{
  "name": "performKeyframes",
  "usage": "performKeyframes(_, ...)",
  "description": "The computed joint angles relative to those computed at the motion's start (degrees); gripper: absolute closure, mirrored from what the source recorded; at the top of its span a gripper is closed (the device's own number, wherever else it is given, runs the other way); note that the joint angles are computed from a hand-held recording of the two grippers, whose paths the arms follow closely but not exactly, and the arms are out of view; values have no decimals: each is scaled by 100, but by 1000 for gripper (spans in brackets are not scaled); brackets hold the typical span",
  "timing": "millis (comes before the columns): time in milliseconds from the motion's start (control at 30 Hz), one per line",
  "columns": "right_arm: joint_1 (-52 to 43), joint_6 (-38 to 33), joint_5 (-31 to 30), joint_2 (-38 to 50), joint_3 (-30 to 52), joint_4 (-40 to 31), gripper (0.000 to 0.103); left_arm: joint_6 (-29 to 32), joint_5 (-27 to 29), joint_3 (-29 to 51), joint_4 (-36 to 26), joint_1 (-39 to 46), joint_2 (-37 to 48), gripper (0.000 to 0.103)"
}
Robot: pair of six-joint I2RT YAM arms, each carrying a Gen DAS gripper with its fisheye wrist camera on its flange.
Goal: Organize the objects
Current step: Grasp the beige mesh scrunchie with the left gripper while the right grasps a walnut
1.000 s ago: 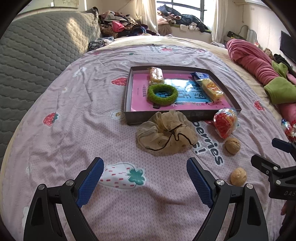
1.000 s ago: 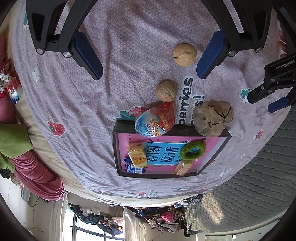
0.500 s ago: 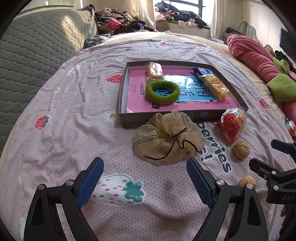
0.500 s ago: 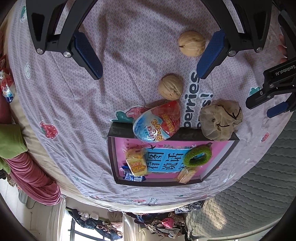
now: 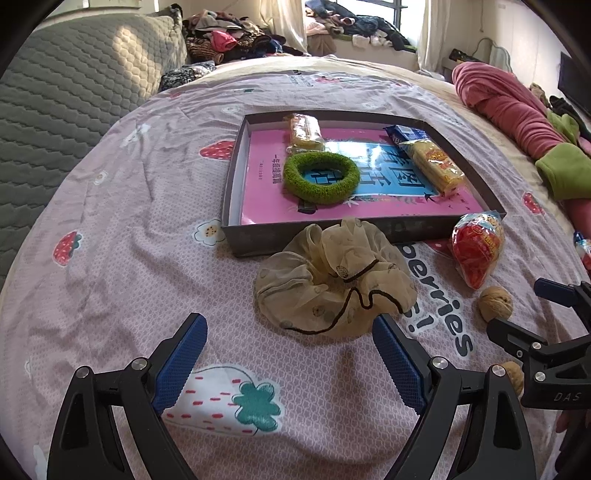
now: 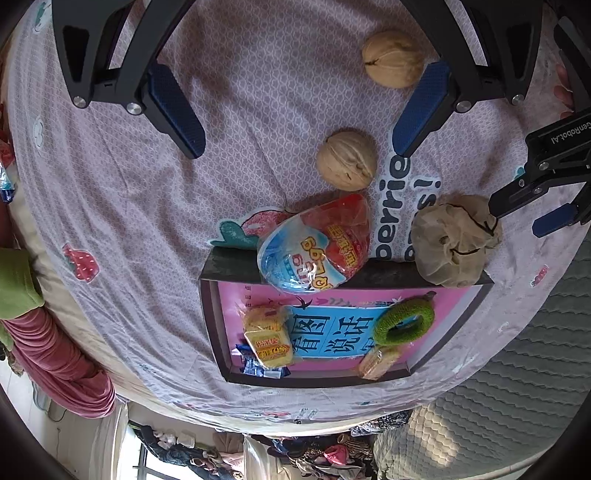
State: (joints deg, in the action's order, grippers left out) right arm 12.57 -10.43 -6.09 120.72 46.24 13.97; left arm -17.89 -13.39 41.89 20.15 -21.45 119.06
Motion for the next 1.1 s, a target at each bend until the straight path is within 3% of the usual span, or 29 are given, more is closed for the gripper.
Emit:
performKeyframes(667, 41, 18, 11, 526, 464, 35, 1, 157, 291, 926, -228, 259, 828, 11)
performKeyframes(967, 113, -110, 43, 515, 480, 36, 23, 183, 651, 1106, -101, 361, 1011, 12)
performKeyframes(1067, 132, -169, 15, 489, 449, 43, 31, 187, 827, 1195, -90, 368, 1109, 24)
performKeyframes(1100, 139, -191, 11, 483, 438, 56, 33, 177, 875, 1213, -76, 370, 1137, 34)
